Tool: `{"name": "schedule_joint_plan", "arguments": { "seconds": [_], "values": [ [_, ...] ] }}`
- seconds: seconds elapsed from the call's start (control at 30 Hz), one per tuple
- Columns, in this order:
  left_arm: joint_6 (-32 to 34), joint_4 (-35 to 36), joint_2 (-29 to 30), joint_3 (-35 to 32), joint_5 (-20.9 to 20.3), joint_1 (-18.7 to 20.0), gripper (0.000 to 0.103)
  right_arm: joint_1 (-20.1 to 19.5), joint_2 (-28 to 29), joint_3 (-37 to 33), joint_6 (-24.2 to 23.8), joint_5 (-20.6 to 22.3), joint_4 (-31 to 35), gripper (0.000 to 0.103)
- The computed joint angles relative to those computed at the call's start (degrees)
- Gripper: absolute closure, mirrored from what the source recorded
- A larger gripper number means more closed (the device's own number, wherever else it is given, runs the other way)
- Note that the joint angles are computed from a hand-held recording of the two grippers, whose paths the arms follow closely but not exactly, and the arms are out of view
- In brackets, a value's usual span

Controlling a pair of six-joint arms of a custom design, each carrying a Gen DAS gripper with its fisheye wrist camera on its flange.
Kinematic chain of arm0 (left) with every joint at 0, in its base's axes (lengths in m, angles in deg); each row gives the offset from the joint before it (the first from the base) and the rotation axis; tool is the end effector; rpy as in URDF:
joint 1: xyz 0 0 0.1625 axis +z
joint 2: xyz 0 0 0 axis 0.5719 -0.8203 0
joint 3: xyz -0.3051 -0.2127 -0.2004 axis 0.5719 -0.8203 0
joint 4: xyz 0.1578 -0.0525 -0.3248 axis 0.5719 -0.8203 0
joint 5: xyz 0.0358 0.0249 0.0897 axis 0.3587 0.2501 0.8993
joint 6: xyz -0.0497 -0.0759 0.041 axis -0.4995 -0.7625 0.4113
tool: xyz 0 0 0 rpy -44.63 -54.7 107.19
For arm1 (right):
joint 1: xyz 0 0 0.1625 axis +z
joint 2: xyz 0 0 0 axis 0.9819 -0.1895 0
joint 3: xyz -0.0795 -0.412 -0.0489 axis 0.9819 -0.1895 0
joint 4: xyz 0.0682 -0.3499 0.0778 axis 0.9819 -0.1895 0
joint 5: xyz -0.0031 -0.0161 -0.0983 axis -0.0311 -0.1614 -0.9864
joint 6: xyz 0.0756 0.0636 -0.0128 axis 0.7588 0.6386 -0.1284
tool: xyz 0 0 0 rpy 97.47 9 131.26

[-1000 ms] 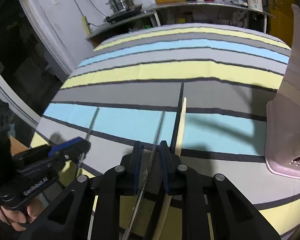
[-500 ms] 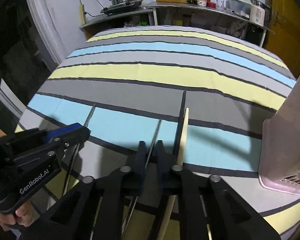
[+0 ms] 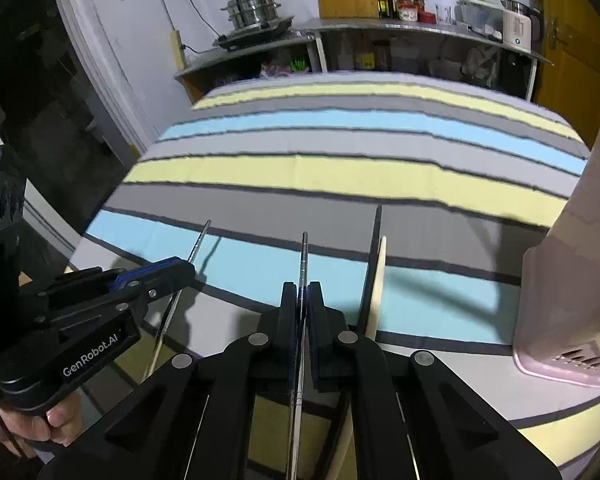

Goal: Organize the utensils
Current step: 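Lift the silver chopstick with the left tool while the right tool lifts its chopstick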

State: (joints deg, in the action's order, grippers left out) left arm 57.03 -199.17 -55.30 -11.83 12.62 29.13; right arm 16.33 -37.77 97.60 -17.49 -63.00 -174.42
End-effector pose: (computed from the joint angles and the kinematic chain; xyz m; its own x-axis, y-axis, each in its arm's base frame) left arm -0.1656 -0.7662 0.0964 -0.8260 0.2282 -0.5154 0.4473 0.8217 -0.3531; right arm 0.1604 -0.7165 0.1147 -0.8414 -0.1555 0.5175 -0.4002 0.8228 -0.4035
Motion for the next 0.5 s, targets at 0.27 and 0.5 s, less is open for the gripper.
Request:
{"name": "schedule_joint_plan", "arguments": {
  "seconds": [0.27,0.5],
  "values": [
    [1.5,-4.8,-4.4,5.2,-1.3,-2.1,0.098,1.6,-3.3,3.8,0.1,1.7,-4.0,0.098],
    [2.7,-8.2,-7.8,9.3,-1.9,-4.3,0.098,3.0,-6.7,7.7,-0.6,3.0,-8.1,0.098]
  ]
}}
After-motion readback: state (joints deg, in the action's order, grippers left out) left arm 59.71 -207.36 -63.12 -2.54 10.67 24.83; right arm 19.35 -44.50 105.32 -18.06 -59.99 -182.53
